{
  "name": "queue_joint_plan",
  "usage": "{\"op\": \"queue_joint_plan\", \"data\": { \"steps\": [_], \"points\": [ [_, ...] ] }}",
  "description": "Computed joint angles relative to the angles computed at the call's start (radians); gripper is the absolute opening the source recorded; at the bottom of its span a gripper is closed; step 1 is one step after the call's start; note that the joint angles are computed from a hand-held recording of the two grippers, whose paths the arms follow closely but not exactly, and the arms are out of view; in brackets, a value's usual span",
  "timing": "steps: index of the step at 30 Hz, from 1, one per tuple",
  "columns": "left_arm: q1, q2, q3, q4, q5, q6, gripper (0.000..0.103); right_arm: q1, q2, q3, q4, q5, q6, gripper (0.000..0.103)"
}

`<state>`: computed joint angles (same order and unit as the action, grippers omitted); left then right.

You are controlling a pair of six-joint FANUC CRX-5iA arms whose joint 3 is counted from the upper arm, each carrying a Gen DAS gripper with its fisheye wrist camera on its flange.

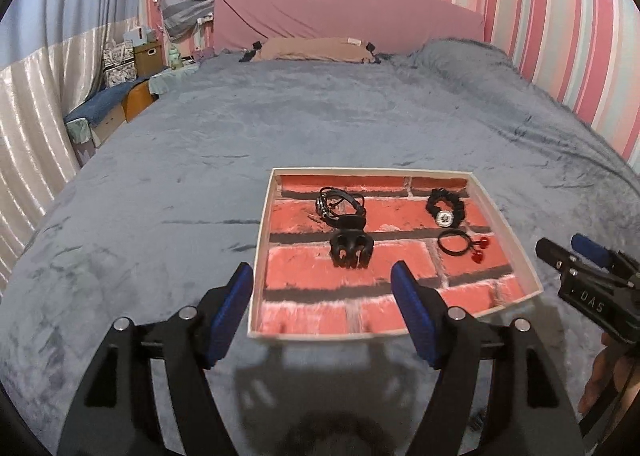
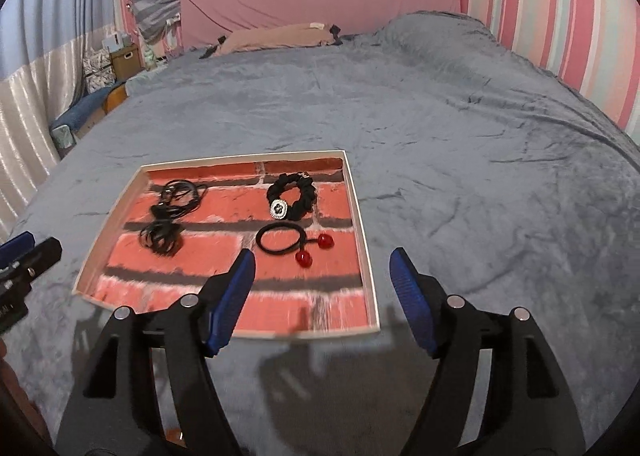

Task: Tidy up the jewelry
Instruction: 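Withdraw both open tools from the tray back over the remaining jewelry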

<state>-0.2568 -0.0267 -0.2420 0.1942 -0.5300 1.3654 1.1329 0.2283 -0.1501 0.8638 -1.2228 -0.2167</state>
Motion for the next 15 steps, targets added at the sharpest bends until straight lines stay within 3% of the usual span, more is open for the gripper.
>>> {"op": "queue_joint_plan", "data": {
  "steps": [14,15],
  "points": [
    [0.095,-0.355,-0.281,0.146,-0.045,-0.165,0.072,0.245,-0.070,-0.048,0.031,-0.190,-0.142,0.076],
    [0.102,-0.376,-0.297,0.151,-0.046,-0.173,0.076,0.259,-0.072,-0.050,0.031,-0.204,-0.149,0.077]
  ]
}}
